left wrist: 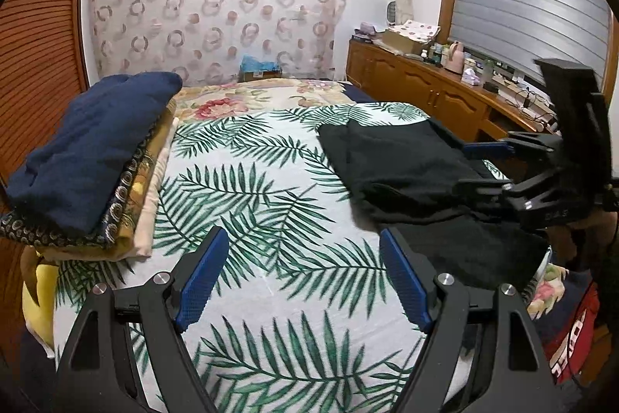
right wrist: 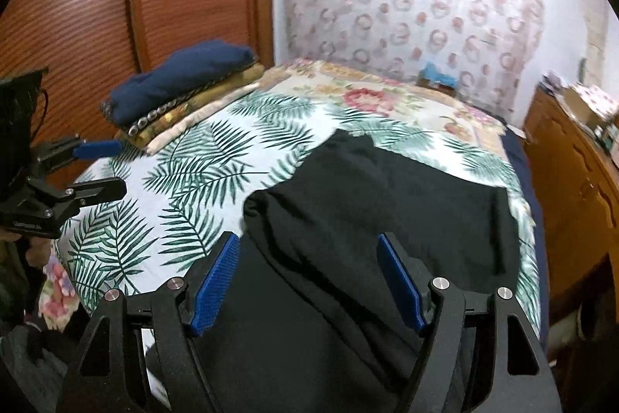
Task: Fold small clothes
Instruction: 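Move the right tool to the shirt's opposite side edge, then close the right tool on that edge and lift it over the shirt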
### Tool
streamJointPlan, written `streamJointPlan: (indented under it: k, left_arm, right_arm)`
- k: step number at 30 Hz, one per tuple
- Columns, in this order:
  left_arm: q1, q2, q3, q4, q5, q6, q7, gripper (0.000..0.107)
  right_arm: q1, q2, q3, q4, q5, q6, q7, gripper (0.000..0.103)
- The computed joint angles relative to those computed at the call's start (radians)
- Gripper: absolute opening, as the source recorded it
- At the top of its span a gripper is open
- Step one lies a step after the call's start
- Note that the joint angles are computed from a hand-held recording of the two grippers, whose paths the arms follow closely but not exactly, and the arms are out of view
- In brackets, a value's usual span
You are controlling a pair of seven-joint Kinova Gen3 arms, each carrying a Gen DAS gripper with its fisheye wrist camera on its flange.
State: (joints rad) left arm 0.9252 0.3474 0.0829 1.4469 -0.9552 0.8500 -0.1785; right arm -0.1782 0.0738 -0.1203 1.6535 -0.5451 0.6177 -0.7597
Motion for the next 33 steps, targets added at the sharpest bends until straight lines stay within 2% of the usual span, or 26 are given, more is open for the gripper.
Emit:
streamJointPlan:
  k: [5,8,10,12,17,18,19,20,22,23,33]
  left_arm:
    - [-0.024,-0.005,-0.003,0.011,0.006,-0.031,-0.007,0.081]
    - [-0.041,-0.001,-0.005,0.009,0.019,-0.047,-0.027,0.081]
    - [-0.051,0.0,-0.007,0.007,0.033,-0.057,-0.042,0.081]
    - [-0.053,0.002,-0.012,0.009,0.039,-0.064,-0.048,0.081]
    - [-0.07,0.017,-0.017,-0.006,0.076,-0.089,-0.094,0.081]
    - [-0.073,0.022,-0.019,-0.01,0.085,-0.095,-0.103,0.081]
    - [-0.075,0.025,-0.021,-0.013,0.094,-0.1,-0.112,0.081]
    - [-0.076,0.028,-0.024,-0.015,0.102,-0.104,-0.118,0.081]
    - [-0.08,0.038,-0.026,-0.027,0.124,-0.11,-0.141,0.081]
    - [-0.08,0.044,-0.028,-0.033,0.135,-0.112,-0.152,0.081]
    - [-0.076,0.093,-0.044,-0.099,0.247,-0.128,-0.284,0.081]
  right_arm:
    - [-0.039,0.128,-0.019,-0.165,0.115,0.102,-0.055,0.075]
    - [-0.061,0.209,-0.028,-0.268,0.185,0.163,-0.099,0.068]
    - [-0.057,0.25,-0.035,-0.322,0.204,0.206,-0.109,0.06]
    - [-0.059,0.287,-0.037,-0.384,0.226,0.253,-0.128,0.057]
    - [-0.081,0.326,-0.042,-0.431,0.273,0.277,-0.155,0.057]
    - [-0.082,0.327,-0.049,-0.424,0.289,0.264,-0.162,0.053]
    - [-0.097,0.316,-0.038,-0.403,0.302,0.235,-0.166,0.043]
    - [-0.108,0.313,-0.036,-0.388,0.314,0.211,-0.174,0.036]
    - [-0.082,0.31,-0.056,-0.385,0.289,0.213,-0.164,0.014]
    - [-0.072,0.305,-0.062,-0.379,0.278,0.206,-0.155,0.009]
    - [0.092,0.243,-0.091,-0.354,0.055,0.146,-0.009,0.008]
